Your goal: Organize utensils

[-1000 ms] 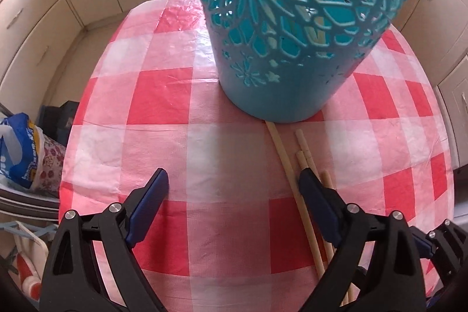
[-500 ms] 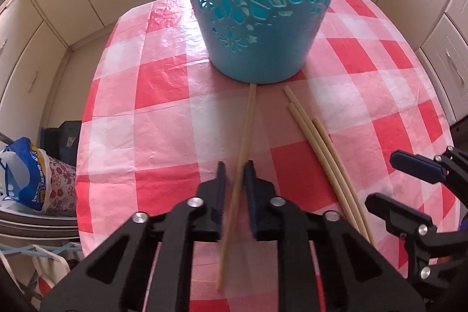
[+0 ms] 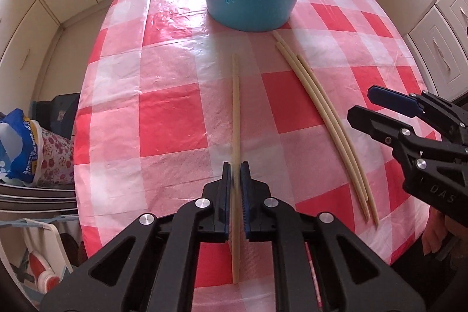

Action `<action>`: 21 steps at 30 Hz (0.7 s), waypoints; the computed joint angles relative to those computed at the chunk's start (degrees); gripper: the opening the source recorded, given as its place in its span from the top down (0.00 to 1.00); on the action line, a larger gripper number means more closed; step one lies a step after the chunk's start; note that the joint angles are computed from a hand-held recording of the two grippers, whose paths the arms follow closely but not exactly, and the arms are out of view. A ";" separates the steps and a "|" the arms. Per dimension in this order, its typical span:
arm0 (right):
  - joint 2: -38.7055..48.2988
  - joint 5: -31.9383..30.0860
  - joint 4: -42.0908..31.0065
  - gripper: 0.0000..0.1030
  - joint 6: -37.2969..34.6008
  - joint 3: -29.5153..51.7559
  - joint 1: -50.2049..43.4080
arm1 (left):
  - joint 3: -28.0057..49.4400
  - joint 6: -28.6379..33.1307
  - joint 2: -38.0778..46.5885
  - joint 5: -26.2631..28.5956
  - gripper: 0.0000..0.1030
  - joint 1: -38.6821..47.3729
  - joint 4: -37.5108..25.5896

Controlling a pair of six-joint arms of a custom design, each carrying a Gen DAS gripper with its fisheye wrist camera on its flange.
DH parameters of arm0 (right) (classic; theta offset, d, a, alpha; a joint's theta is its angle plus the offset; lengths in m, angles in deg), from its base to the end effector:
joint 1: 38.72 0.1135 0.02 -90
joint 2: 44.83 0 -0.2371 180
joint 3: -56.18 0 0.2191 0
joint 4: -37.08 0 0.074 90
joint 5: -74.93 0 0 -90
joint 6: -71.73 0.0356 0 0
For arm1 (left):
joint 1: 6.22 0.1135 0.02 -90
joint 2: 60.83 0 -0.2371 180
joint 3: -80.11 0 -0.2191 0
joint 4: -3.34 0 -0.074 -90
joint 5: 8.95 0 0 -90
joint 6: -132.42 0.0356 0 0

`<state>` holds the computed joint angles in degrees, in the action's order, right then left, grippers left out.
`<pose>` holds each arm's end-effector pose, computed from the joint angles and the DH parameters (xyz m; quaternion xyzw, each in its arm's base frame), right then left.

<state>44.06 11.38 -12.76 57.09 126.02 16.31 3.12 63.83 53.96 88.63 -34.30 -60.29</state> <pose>0.1624 0.2045 0.1803 0.2101 0.9346 0.0675 0.2790 0.3167 -0.1743 0.1783 0.4219 0.8953 -0.0728 0.1227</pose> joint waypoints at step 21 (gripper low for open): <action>7.29 2.14 1.57 0.71 -3.33 3.29 -2.38 | 13.56 -5.07 11.29 -3.34 0.62 -2.82 3.54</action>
